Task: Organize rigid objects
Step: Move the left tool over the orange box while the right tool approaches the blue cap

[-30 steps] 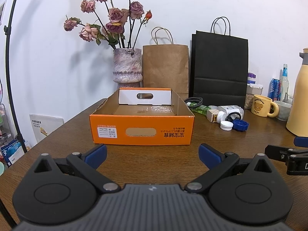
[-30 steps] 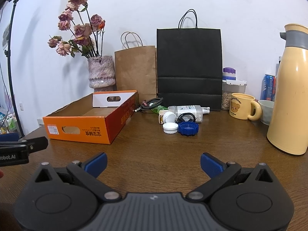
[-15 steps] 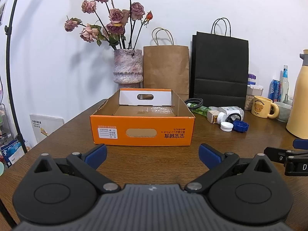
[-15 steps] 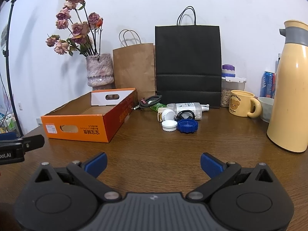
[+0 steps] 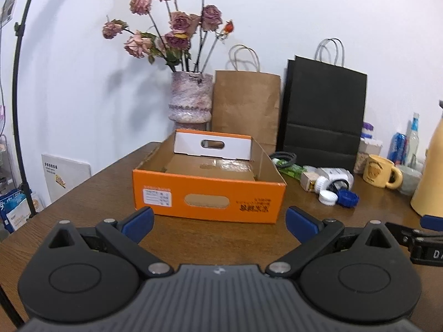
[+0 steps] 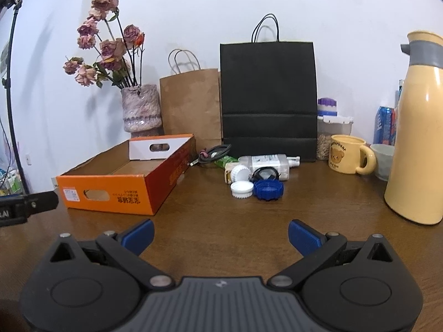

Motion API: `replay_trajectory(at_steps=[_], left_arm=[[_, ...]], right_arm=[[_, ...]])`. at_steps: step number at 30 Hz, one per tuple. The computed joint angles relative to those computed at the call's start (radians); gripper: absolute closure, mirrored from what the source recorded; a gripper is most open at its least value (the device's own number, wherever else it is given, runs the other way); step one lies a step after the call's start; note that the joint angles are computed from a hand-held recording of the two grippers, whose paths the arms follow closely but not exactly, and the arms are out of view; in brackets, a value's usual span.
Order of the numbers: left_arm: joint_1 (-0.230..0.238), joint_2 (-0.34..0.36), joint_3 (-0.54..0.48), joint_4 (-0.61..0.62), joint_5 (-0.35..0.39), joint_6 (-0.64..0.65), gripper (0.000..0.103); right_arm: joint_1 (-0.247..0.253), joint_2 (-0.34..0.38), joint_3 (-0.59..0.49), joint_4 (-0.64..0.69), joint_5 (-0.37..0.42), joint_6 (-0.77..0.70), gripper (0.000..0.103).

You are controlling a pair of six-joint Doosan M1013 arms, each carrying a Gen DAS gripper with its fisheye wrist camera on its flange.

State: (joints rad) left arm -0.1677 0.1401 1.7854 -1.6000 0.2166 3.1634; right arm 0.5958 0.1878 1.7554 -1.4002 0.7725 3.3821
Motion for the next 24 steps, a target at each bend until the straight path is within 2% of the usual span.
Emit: replay_trajectory(at_steps=[2,6,13,16,21,24], left_arm=[[-0.003,0.003,-0.013,0.016,-0.026,-0.029,0.0],[0.005,0.015,-0.051,0.078,-0.025,-0.093,0.0],[0.033,0.062,-0.169,0.503,0.072,-0.538,0.0],[0.034,0.085,-0.21,0.622,0.073,-0.656,0.0],[0.046,0.134,-0.299,0.813,0.144,-0.867,0.0],[0.044,0.163,-0.349,0.942,0.155,-0.999,0.0]], right_arm=[[0.0,0.002,-0.004,-0.018,0.01,0.006,0.0],[-0.002,0.007,-0.019,-0.045,0.023,-0.007,0.0],[-0.016,0.018,-0.057,-0.042,0.019,-0.041,0.0],[-0.022,0.026,-0.074,-0.047,0.027,-0.047,0.0],[-0.044,0.049,-0.119,-0.074,0.037,-0.068,0.0],[-0.063,0.072,-0.158,-0.073,0.032,-0.078,0.0]])
